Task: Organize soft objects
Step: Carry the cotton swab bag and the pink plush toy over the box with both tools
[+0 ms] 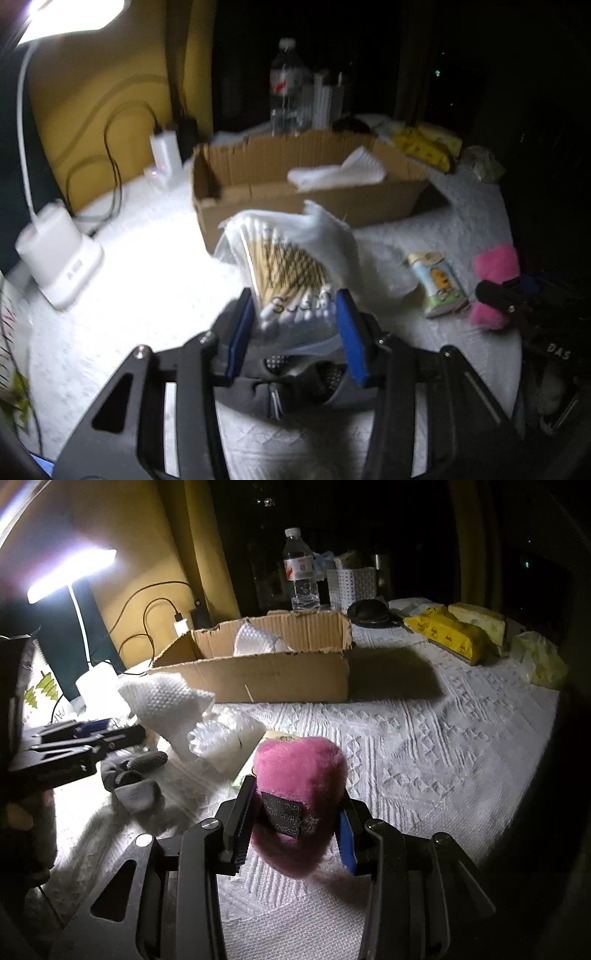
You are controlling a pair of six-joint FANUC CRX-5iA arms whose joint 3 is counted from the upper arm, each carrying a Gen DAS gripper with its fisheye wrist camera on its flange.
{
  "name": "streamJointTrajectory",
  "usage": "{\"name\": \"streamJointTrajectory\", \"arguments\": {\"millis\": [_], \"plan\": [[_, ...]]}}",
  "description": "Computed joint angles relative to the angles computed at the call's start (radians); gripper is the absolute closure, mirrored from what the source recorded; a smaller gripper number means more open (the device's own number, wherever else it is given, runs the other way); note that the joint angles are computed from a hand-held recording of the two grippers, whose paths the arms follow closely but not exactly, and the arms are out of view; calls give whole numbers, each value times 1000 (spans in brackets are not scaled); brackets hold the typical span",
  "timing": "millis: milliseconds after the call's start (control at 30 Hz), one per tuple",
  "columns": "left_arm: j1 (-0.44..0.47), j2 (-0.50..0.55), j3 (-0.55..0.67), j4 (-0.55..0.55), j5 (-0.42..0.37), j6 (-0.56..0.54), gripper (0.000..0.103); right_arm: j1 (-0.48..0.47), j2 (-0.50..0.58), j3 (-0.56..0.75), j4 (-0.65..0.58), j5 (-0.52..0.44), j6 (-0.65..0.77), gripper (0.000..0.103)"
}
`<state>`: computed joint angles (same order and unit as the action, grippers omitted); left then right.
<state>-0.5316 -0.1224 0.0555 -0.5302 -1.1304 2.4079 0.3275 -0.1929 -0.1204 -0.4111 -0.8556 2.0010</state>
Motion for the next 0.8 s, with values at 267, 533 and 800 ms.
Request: {"name": "streamJointTrajectory", "arguments": {"millis": [267, 533, 800], "plan": [[-65, -2, 68, -83, -41, -2, 58, 4, -10, 21, -7, -11, 8, 62], [-51, -10, 95, -70, -52, -24, 58, -10, 12, 81, -42, -41, 39, 62], [-30, -22, 106, -80, -34, -17, 58, -5, 53, 145, -58, -57, 59, 62]]}}
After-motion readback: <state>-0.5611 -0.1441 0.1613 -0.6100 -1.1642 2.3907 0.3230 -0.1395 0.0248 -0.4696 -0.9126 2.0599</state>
